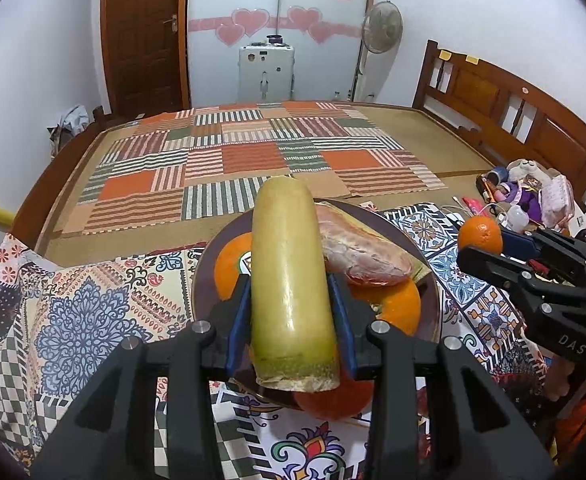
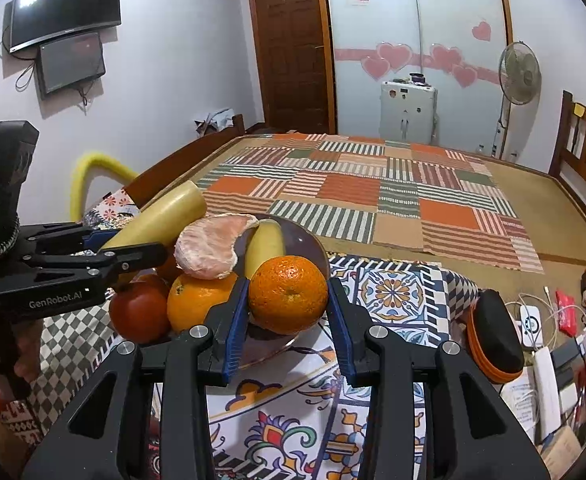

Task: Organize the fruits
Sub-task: 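Carry the squash to the plate with left tool while right tool carries the tangerine there, then lower the squash onto the plate and open left tool while right tool releases the tangerine there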

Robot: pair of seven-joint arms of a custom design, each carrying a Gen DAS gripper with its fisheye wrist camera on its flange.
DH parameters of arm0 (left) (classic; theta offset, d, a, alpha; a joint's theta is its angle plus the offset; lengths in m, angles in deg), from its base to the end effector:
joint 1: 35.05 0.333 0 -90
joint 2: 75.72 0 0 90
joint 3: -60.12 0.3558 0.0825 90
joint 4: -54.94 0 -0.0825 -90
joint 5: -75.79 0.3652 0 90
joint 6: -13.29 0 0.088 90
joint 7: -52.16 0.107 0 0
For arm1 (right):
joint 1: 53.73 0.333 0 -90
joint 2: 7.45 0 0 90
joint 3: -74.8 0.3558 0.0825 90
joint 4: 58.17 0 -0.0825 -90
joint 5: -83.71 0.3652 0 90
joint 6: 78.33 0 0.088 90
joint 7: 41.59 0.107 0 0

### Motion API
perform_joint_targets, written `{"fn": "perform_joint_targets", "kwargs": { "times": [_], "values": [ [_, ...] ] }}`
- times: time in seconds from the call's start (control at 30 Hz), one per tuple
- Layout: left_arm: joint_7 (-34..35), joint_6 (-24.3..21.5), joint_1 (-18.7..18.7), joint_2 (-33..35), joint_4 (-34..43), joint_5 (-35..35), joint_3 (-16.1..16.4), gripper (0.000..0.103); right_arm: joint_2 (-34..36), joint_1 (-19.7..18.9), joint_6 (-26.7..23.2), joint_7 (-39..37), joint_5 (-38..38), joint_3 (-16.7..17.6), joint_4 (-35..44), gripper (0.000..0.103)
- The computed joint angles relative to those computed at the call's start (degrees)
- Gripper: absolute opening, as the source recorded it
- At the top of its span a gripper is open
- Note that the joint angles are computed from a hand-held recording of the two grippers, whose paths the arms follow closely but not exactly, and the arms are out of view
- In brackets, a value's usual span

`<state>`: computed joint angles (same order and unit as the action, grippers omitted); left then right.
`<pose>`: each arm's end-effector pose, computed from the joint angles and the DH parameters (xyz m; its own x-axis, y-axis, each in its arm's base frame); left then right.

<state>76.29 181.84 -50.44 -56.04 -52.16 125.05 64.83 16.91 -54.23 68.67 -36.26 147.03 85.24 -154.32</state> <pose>0.6406 -0.1774 0.4477 0.1234 -0.9887 0.0852 -0.6750 -0.1465 -0.7232 0.6947 0.0876 0.4479 0.7310 -0.6778 -0.0788 -0.4519 -0.3943 -0.8002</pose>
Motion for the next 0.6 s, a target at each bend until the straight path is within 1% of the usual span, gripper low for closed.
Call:
{"fn": "perform_joint_targets", "kwargs": {
  "times": [0.07,0.17,0.27,0.3,0.37,0.47,0.57,0.6],
  "values": [
    [0.65,-0.07,0.14,-0.06,-0.09,-0.21,-0.21,0.038,0.16,0.13,0.26,-0.12,-0.20,0.01,0.26,0.035],
    [0.43,-0.19,-0.27,-0.27,-0.10,0.61,0.15,0.042,0.98,0.58,0.64,1.04,-1.56,-0.19,1.41,0.035],
    [-5.53,1.17,-2.53,-1.22,-0.42,7.14,2.97,0.052,2.25,0.96,0.70,3.69,-4.05,-0.31,3.09,0.035],
    [-7.10,1.04,-2.72,-1.59,-0.46,9.09,3.16,0.055,2.90,1.16,0.44,5.09,-5.47,-0.46,4.09,0.035],
    [-10.95,-0.04,-3.44,-2.42,-0.24,14.18,3.64,0.056,3.74,1.21,0.58,6.84,-7.34,-0.25,5.27,0.035],
    [-15.59,-1.13,-3.04,-3.65,-0.33,19.39,3.31,0.057,5.59,1.57,-0.29,10.78,-11.32,-0.19,8.26,0.035],
    [-21.03,-0.64,-1.40,-5.28,-1.38,23.08,2.76,0.058,6.27,1.83,1.14,12.20,-14.12,0.47,8.83,0.035],
    [-21.85,-0.69,-0.72,-5.54,-1.51,23.60,2.31,0.058,6.74,2.09,1.39,12.88,-15.40,0.54,9.40,0.035]
  ]
}}
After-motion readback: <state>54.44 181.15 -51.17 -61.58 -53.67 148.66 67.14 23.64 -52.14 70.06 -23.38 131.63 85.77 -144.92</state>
